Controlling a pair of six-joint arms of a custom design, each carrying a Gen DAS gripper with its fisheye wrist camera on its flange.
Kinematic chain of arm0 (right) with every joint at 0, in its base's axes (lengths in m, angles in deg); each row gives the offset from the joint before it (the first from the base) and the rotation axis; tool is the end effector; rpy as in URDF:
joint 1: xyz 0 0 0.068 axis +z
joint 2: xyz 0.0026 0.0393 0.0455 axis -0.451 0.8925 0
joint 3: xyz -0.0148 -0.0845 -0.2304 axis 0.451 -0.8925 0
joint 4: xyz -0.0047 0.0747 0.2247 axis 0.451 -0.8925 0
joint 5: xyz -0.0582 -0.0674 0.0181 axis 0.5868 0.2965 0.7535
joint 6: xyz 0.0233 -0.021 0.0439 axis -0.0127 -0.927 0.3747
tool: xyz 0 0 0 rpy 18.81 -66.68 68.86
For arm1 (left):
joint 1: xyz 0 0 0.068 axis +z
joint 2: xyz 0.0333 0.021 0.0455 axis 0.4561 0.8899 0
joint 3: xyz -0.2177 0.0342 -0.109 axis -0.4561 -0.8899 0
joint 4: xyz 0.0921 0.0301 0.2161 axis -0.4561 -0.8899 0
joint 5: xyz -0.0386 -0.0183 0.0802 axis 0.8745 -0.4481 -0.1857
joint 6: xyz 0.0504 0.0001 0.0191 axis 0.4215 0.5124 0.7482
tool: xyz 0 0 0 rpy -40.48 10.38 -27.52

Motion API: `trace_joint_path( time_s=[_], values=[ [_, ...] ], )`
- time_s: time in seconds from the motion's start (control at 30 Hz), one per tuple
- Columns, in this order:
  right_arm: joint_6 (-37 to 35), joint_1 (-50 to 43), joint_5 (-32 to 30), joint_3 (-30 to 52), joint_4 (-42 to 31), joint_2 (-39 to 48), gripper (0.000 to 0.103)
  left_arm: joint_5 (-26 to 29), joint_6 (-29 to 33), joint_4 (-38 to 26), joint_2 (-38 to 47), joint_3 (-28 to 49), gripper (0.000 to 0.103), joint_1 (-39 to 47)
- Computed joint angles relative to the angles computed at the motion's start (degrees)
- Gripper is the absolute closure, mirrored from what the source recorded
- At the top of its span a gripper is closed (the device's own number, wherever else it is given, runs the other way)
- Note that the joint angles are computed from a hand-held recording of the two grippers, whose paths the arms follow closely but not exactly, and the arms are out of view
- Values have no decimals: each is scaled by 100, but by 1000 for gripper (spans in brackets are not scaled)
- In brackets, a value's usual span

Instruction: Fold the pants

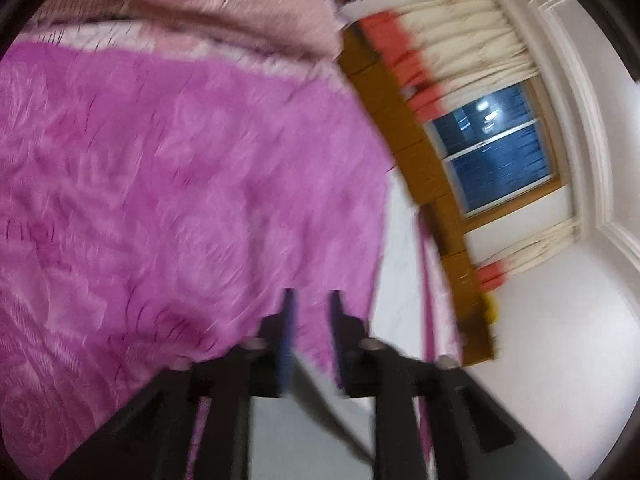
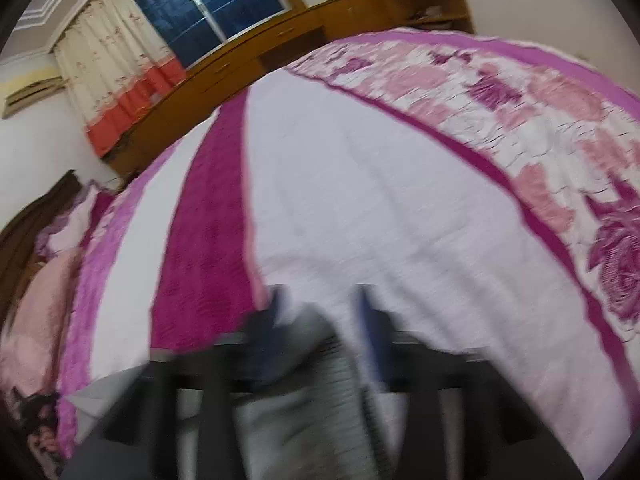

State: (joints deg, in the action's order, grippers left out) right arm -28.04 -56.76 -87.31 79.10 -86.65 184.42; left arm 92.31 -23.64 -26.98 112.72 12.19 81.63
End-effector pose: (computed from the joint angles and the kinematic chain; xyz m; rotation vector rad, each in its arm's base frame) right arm 0.3218 -0.1635 0.1682 0.3827 2.3272 0.4465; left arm 0.1763 0.1988 0.1706 -1.0331 1.8800 -0.7798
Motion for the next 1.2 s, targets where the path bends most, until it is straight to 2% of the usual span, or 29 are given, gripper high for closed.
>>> trace_joint_path(
  time_s=[0.03,0.23,0.37,0.57,0.6,0.7,0.8,0.9,1.0,1.07,1.13,1.17,1.2],
  values=[
    [45,-52,-60,-89,124,-39,15,67,83,-62,-36,46,53,21],
    [-106,9,80,4,-42,3,16,252,495,-590,-83,258,53,-253],
    [-317,147,238,-96,-57,-141,16,-150,1085,-1086,-317,261,53,-905],
    [-575,339,357,-392,-15,-609,16,-1578,2065,-1409,-1466,-199,53,-2693],
    [-640,400,393,-528,62,-774,19,-1826,2161,-1433,-1689,-309,53,-3149],
    [-1131,788,482,-998,249,-1368,22,-2409,2282,-1357,-2098,-630,53,-4249],
    [-1646,1325,944,-1507,428,-1876,23,-3234,2225,-1155,-2293,-1000,53,-5674],
    [-2101,2039,1445,-1989,393,-2329,28,-3965,2335,-1047,-2206,-1229,53,-6820],
    [-2458,2780,1497,-2581,36,-3114,34,-4644,2329,-1231,-2381,-1478,53,-7883],
    [-2416,2947,965,-2689,-687,-3552,36,-5076,2187,-1339,-2770,-1716,53,-8565],
    [-2197,3026,429,-2726,-1482,-3894,36,-5833,2088,-1380,-3117,-1913,53,-9338],
    [-2077,3082,360,-2832,-1623,-4076,36,-6508,1960,-1288,-3255,-2057,53,-9840],
    [-1823,3249,466,-3079,-1693,-4444,36,-6799,1866,-1214,-3317,-2146,53,-10073]
  ],
)
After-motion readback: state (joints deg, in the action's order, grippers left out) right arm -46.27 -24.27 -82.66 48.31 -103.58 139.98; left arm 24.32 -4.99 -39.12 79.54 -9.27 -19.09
